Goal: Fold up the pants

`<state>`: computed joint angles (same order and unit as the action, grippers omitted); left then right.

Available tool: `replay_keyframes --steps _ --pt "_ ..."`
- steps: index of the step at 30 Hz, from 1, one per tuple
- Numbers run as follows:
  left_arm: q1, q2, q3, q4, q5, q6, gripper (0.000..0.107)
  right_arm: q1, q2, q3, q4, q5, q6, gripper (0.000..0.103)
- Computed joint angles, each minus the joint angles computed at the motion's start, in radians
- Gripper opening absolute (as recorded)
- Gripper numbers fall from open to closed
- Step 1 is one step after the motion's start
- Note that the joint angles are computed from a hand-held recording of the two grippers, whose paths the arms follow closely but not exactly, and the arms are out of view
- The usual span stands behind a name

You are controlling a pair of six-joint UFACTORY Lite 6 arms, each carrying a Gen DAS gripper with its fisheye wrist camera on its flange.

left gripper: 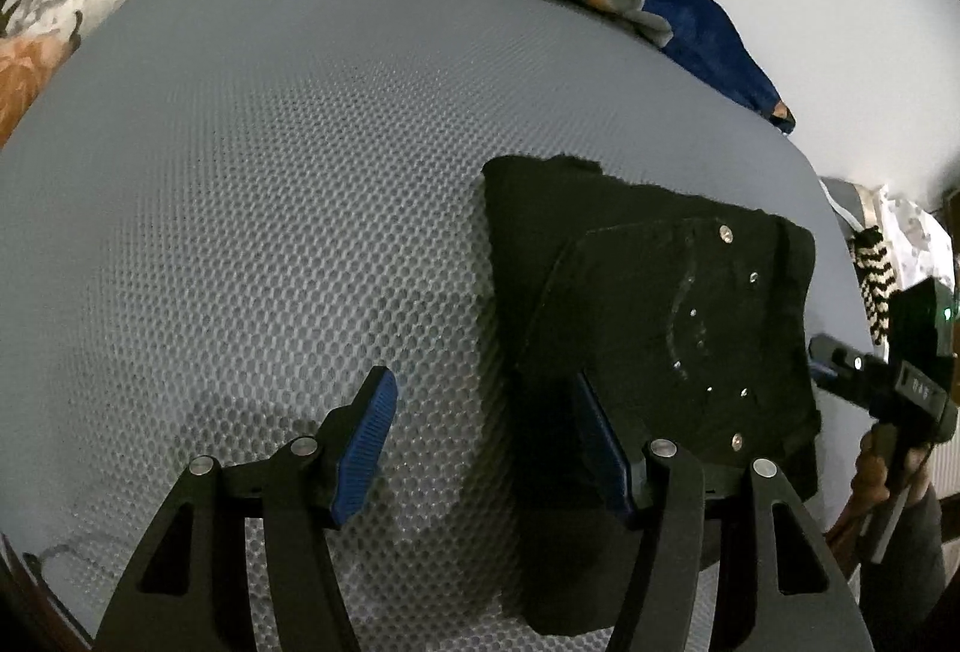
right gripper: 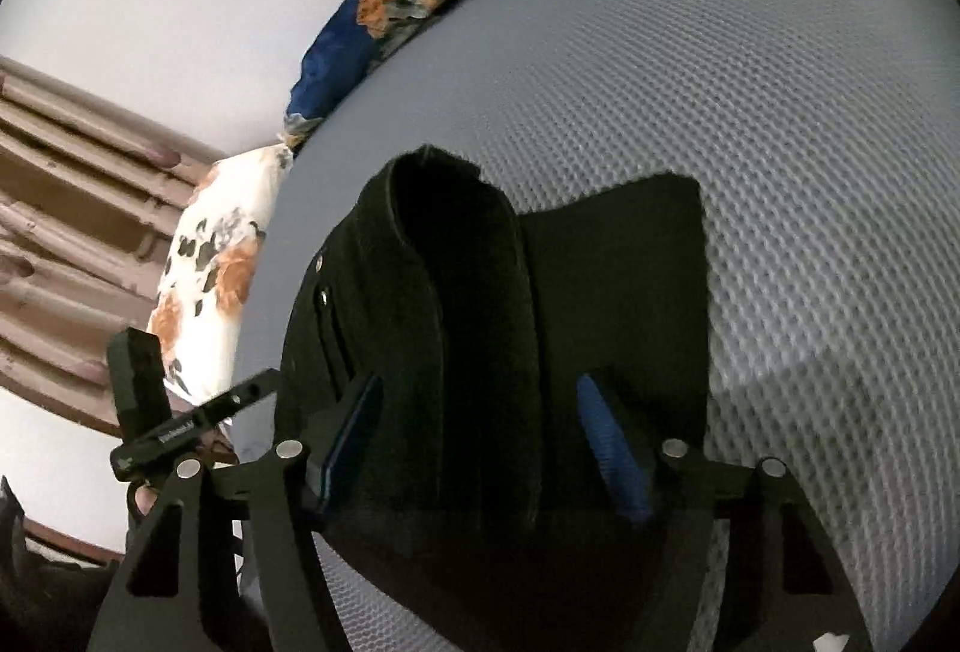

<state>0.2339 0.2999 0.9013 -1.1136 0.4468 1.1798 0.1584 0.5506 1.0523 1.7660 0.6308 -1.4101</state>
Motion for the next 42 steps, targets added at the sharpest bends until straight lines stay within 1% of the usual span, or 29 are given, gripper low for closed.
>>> replay_keyframes --steps 4,5,6,9,12,14,18,22,23,25,26,32,39,41,42 --pt "-0.004 0.011 -0.001 -0.028 -0.003 0.008 0.061 -0.004 0.079 0.089 -0.023 0.051 0.003 0.059" --pt "-0.005 0.016 0.003 -0.025 -0.002 0.001 0.061 -0.002 0.094 0.107 -0.014 0.061 -0.002 0.056" --pt "-0.006 0.021 0.007 -0.021 -0.001 -0.006 0.061 -0.001 0.114 0.13 -0.012 0.069 0.001 0.05" --pt "-0.001 0.025 0.007 -0.014 0.003 -0.021 0.062 -0.005 0.172 0.2 -0.035 0.101 0.023 0.038" --pt "0.002 0.016 -0.006 -0.02 0.003 -0.017 0.062 -0.007 0.201 0.243 -0.051 0.116 0.051 0.032" --pt "-0.002 0.011 -0.014 -0.027 -0.007 -0.009 0.062 0.004 0.192 0.233 -0.023 0.108 0.038 0.031" --pt "-0.026 0.004 -0.013 -0.014 -0.036 -0.034 0.062 0.038 0.133 0.163 0.069 0.05 -0.019 0.024" --pt "-0.062 -0.014 -0.023 0.027 -0.088 -0.083 0.062 0.08 0.056 0.11 0.114 -0.044 -0.013 0.016" --pt "-0.072 -0.027 -0.033 0.036 -0.105 -0.089 0.062 0.102 0.028 0.097 0.123 -0.087 -0.008 0.015" --pt "-0.083 -0.042 -0.045 0.058 -0.126 -0.105 0.062 0.124 -0.008 0.08 0.135 -0.133 -0.004 0.012" --pt "-0.087 -0.048 -0.05 0.069 -0.133 -0.115 0.062 0.144 -0.036 0.07 0.137 -0.172 0.01 0.011" --pt "-0.093 -0.08 -0.086 0.058 -0.152 -0.091 0.062 0.207 -0.178 0.011 0.087 -0.299 0.087 0.01" --pt "-0.12 -0.1 -0.097 0.059 -0.172 -0.09 0.062 0.224 -0.344 -0.076 -0.059 -0.401 0.246 0.009" --pt "-0.129 -0.102 -0.094 0.058 -0.175 -0.093 0.062 0.214 -0.373 -0.105 -0.07 -0.423 0.261 0.009" --pt "-0.139 -0.084 -0.071 0.077 -0.178 -0.119 0.062 0.199 -0.381 -0.123 -0.046 -0.415 0.248 0.009"
